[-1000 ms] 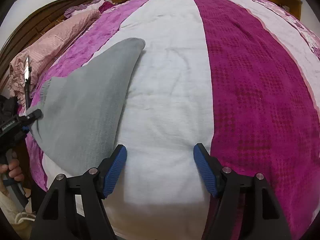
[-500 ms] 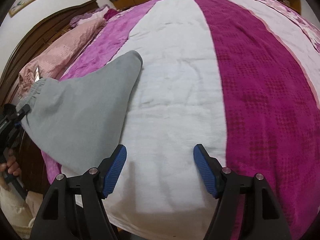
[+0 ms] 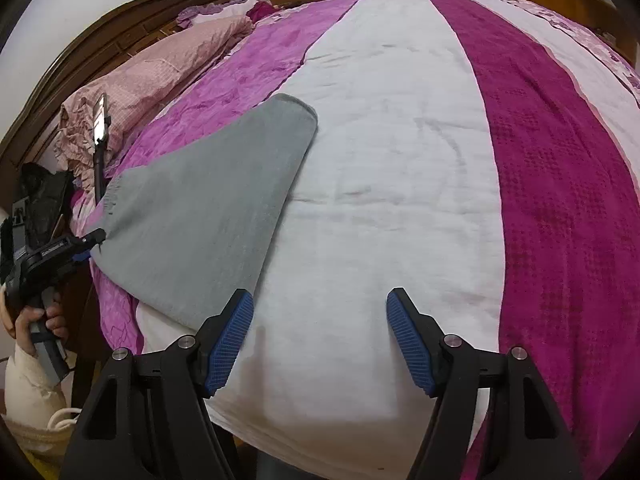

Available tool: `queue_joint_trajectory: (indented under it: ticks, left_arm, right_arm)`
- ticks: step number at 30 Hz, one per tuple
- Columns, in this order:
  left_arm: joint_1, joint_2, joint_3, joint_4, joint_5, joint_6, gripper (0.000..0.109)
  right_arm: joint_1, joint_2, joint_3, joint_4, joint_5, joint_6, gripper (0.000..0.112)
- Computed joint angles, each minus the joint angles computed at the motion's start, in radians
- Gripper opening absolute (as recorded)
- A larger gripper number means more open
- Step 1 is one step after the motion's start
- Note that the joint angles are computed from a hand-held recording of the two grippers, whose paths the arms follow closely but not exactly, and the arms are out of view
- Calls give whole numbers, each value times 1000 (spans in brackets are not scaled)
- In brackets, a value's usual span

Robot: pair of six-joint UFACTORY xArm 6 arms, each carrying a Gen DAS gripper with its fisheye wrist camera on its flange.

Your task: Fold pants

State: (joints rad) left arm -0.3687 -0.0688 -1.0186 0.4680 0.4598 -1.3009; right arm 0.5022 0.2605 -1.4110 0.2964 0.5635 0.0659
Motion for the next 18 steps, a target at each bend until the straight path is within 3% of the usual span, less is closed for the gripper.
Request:
queue_joint_trajectory:
  ticks: [5, 10, 13, 18]
  left_arm:
    - [-13, -53, 12, 36, 54, -25, 40]
    - [-53, -52, -71, 133, 150, -37, 39]
    - [-54, -5, -136, 139, 109, 13, 39]
    - [-39, 160, -305, 33, 93, 179, 39]
  right_arm:
    - [3, 0, -3, 1, 4, -6, 64]
    - [5, 30, -63, -10, 18, -12, 64]
    - [12, 71, -143, 2, 29, -39, 64]
    - [37, 234, -410, -9, 95, -44, 64]
